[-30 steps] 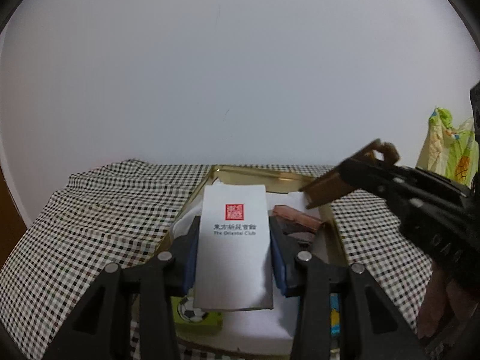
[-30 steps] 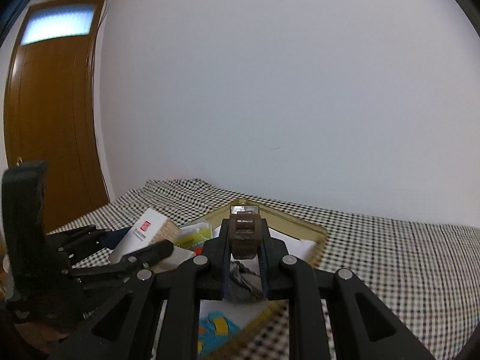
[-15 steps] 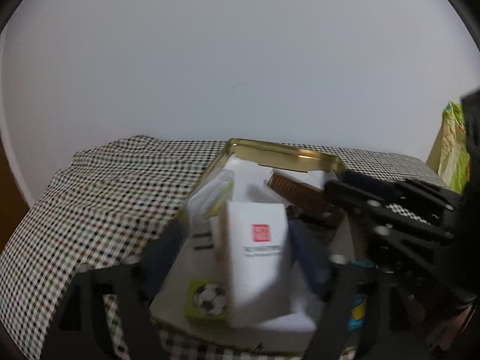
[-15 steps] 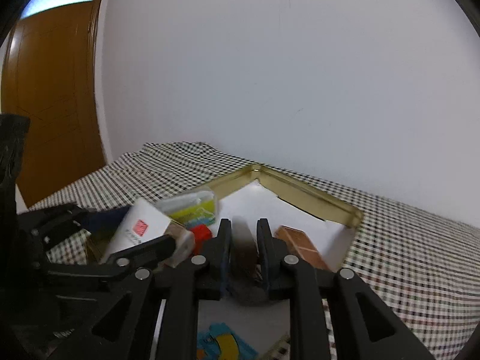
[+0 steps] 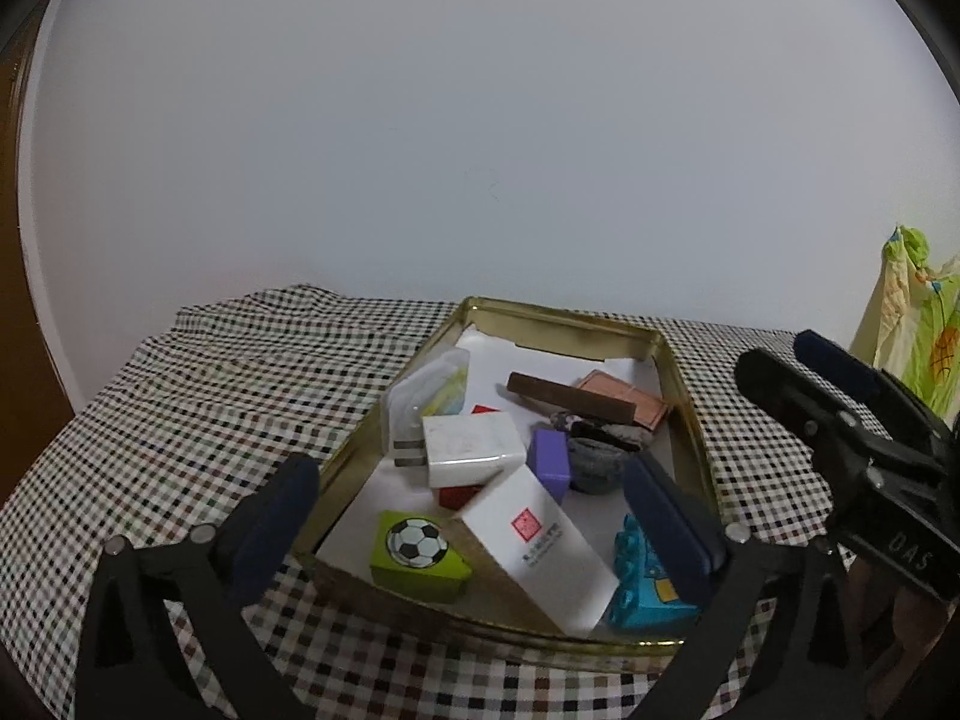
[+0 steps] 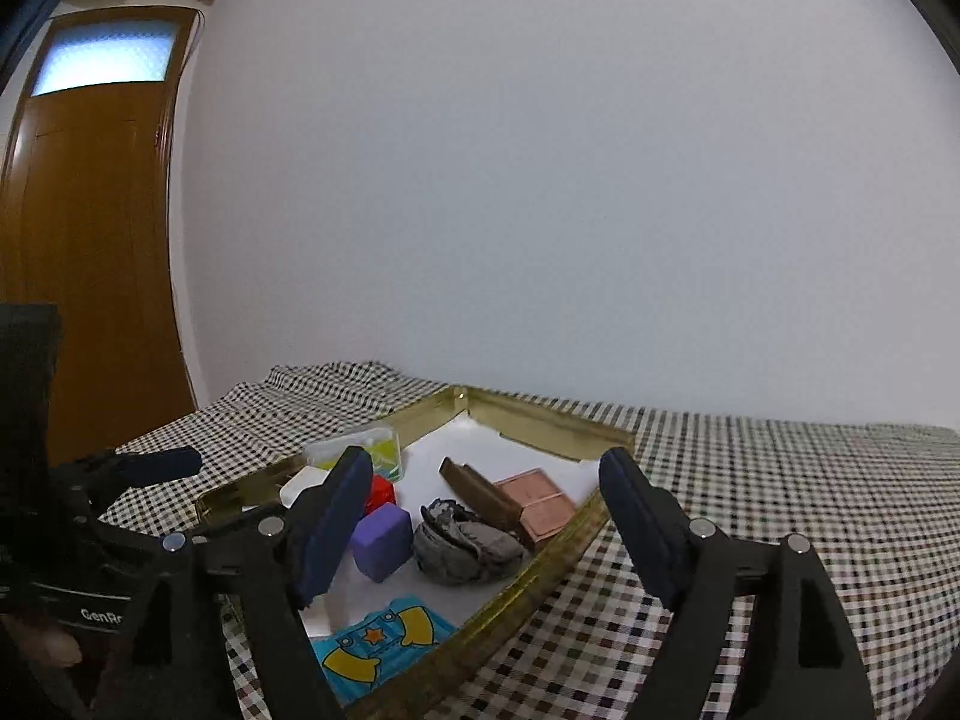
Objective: Organize rigid objects
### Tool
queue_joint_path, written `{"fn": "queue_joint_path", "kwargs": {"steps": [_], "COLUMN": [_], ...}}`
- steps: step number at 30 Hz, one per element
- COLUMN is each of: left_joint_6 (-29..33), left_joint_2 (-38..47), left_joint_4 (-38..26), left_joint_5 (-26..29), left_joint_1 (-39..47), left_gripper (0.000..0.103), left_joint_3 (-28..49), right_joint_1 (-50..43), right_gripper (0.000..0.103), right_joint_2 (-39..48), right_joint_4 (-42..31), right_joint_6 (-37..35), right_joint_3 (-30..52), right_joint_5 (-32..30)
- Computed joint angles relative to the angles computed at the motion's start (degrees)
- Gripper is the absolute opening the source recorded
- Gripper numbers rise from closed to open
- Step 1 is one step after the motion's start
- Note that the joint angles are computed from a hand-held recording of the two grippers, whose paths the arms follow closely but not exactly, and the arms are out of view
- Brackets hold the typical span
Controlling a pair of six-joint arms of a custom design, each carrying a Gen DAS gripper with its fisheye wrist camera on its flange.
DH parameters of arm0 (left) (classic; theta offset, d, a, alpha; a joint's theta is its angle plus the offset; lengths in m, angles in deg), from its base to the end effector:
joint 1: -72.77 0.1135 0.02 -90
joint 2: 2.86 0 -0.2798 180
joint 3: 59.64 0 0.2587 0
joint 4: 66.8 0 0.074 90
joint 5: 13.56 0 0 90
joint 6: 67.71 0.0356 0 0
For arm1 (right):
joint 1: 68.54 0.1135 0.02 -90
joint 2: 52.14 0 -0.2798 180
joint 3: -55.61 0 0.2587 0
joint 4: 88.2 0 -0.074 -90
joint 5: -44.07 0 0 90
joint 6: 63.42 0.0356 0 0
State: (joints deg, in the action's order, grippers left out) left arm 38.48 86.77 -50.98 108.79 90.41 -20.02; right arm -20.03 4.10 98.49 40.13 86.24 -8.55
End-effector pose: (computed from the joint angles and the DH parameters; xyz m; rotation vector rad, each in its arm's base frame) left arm 0.2636 0.0638 0.1366 0.2891 2.0549 -0.2532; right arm 0.1451 0.1314 0.2011 -0.1245 1.8294 0.1397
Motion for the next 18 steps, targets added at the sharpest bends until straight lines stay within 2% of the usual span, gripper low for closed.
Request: {"fn": "queue_joint_path", "kwargs": {"steps": [5, 7, 11, 18], "left_joint_6": [0.15, 0.18, 0.02, -0.40], "left_joint_2": [-3.02, -4.04, -4.97, -4.91], "left_joint_4": [2.12, 2.39, 2.08, 0.99], "left_joint_5": [-2.13, -2.87, -3.97, -2.27], "left_joint_1": [0.18, 0.44, 1.26, 4.30], "left_gripper": [0.103, 0.103, 0.103, 0.103], "left_joint_3": [-2.30, -2.83, -3.02, -1.44], "right_joint_1": [0.99, 2.00, 2.51, 4.10], "right_gripper": [0.084, 0.086, 0.086, 0.086], "right_joint_2": [-0.91, -3.03, -1.90, -2.77], "right_joint_4": [3.83, 0.88, -1.18, -3.35], "right_joint_6": [-1.56, 0.09, 2.24, 4.30], "right_joint_3": [-1.74, -1.64, -0.52, 1.23], "right_joint_5": [1.78, 2.30, 2.18, 3.35]}}
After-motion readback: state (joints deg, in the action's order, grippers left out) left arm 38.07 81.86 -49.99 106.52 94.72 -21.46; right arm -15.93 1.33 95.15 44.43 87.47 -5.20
